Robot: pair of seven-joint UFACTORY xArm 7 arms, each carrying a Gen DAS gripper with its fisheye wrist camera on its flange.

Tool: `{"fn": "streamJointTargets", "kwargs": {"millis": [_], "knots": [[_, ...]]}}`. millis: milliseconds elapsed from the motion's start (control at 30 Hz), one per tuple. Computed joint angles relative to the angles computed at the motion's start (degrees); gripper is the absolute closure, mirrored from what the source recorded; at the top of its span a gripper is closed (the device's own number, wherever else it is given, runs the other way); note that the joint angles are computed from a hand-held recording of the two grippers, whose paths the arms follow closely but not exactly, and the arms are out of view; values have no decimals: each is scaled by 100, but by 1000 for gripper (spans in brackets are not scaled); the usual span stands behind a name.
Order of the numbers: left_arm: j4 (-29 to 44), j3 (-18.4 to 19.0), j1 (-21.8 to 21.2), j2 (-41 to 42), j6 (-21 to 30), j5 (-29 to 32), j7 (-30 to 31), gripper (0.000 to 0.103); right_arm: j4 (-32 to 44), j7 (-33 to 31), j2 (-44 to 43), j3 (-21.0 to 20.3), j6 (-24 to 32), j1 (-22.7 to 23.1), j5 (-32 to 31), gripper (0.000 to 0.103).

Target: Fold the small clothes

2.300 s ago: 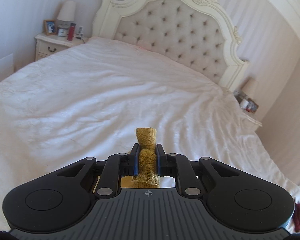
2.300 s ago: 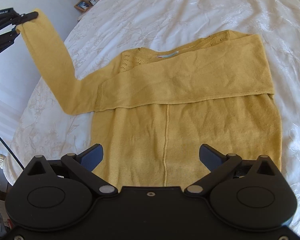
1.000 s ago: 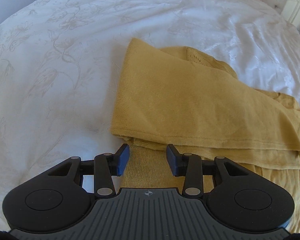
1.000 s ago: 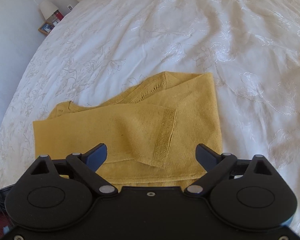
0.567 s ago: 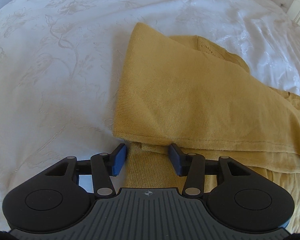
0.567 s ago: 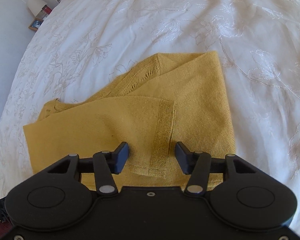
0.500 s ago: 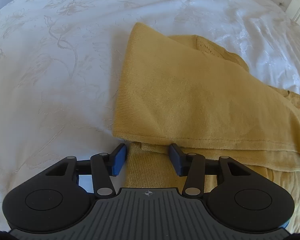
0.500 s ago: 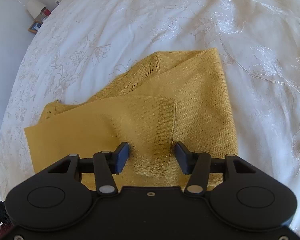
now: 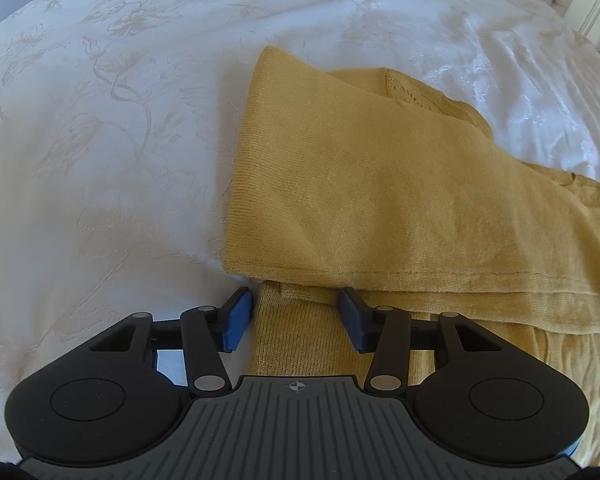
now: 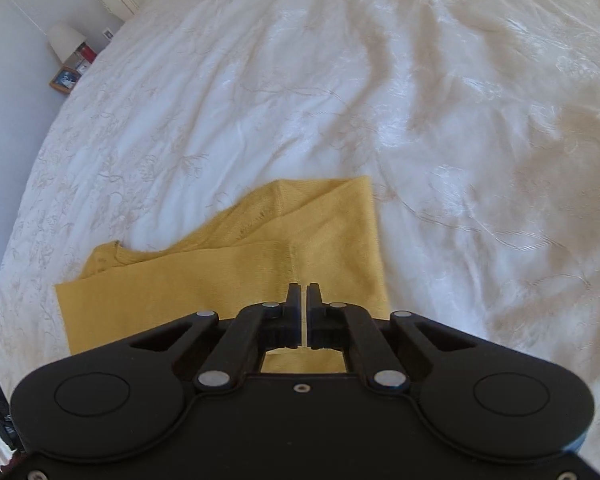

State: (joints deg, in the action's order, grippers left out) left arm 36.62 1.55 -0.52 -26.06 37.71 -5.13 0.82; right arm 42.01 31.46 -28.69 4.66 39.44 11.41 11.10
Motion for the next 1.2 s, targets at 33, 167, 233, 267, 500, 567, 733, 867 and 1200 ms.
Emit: {"fn": "streamJointTargets", "kwargs": {"millis": [33,167,233,267,500,567,733,867,1200], "knots": [[-1,-2,-5,4,-3,8,20,56,-54,-63,18,-72,30,26,70,84],[-6,-48,-7,32,-43,48,-6,55,-53,-154,180,105,27,29,-178,45],[-10,-68,-7,48,-64,66,-41,54,12,-259,338,186,-69,91,-292,9],[-5,-78,-6,49,-59,80,-59,54,57,-303,444,252,-138,107,-401,8],[-16,-46,-28,29,-54,89,-32,52,696,-210,1362,318,714,207,-548,1],[-16,-36,-34,33,-54,76,-13,51,575,-168,1364,265,620,202,-448,0],[-41,-31,-33,32,-92,58,10,51,485,-169,1207,116,670,112,-345,7],[-57,-61,-21,22,-108,81,-36,50,408,136,759,301,658,-124,-1005,18],[-63,-75,-32,16,-111,120,-78,49,144,-572,803,-13,-658,314,-152,40]]}}
